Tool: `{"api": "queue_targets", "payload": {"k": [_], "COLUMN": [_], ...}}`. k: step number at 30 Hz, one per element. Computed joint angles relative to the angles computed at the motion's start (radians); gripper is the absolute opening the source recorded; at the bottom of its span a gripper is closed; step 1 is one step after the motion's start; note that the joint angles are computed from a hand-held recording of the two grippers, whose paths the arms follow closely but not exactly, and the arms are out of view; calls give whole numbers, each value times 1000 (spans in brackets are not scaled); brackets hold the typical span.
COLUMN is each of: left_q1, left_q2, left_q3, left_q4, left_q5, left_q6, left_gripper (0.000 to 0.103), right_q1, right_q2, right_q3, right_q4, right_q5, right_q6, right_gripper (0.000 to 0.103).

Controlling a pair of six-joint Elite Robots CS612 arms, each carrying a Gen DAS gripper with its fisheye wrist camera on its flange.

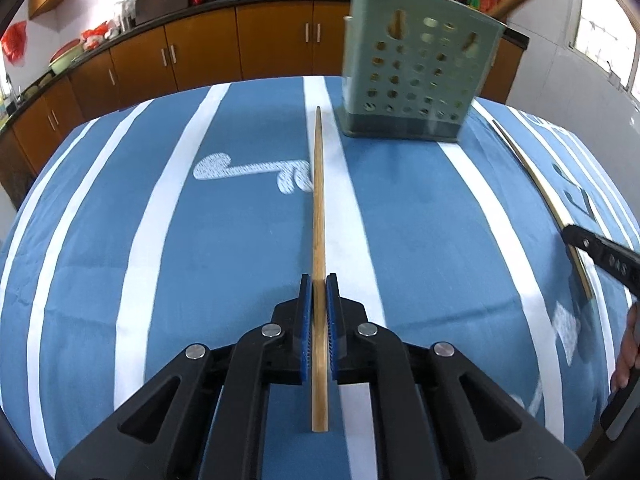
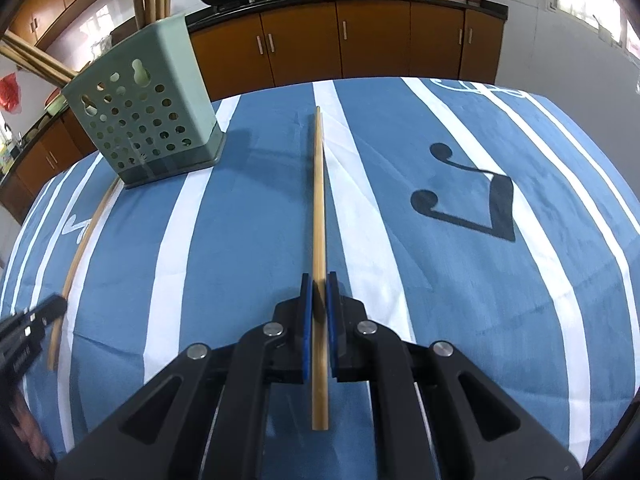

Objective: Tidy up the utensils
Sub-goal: 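Close the right tool on a wooden chopstick while the left tool grasps another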

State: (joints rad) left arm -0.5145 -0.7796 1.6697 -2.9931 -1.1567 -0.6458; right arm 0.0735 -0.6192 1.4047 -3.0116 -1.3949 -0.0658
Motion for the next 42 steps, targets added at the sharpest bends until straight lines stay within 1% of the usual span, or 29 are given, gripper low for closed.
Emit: {"api": "queue_targets", "payload": {"k": [5, 9, 12, 17, 24, 42], "left_q1": [18, 16, 18, 17, 17, 18], "left_q2": [15, 21, 21, 21, 22, 22], "left_q3": [-15, -15, -15, -16, -16, -15], "left_q4": [-34, -58, -62, -57, -57, -65], "left_q5": [-13, 3, -4, -1, -1, -7], "left_q6": [-26, -30, -34, -33, -34, -39], "left_gripper": [8, 8, 8, 8, 9, 9], "right_q1": [6, 11, 14, 15, 22, 19], "right_q2": [16, 26, 29, 30, 30, 29], "right_q3": [-28, -42, -40, -41, -41, -38], "right_q4": [1, -9, -28, -27, -31, -31], "right_q5": [-2, -7, -15, -16, -46, -38], "right_q6": [-40, -66, -69, -63, -67, -62], "right_gripper": [8, 10, 10, 10, 10, 11]}}
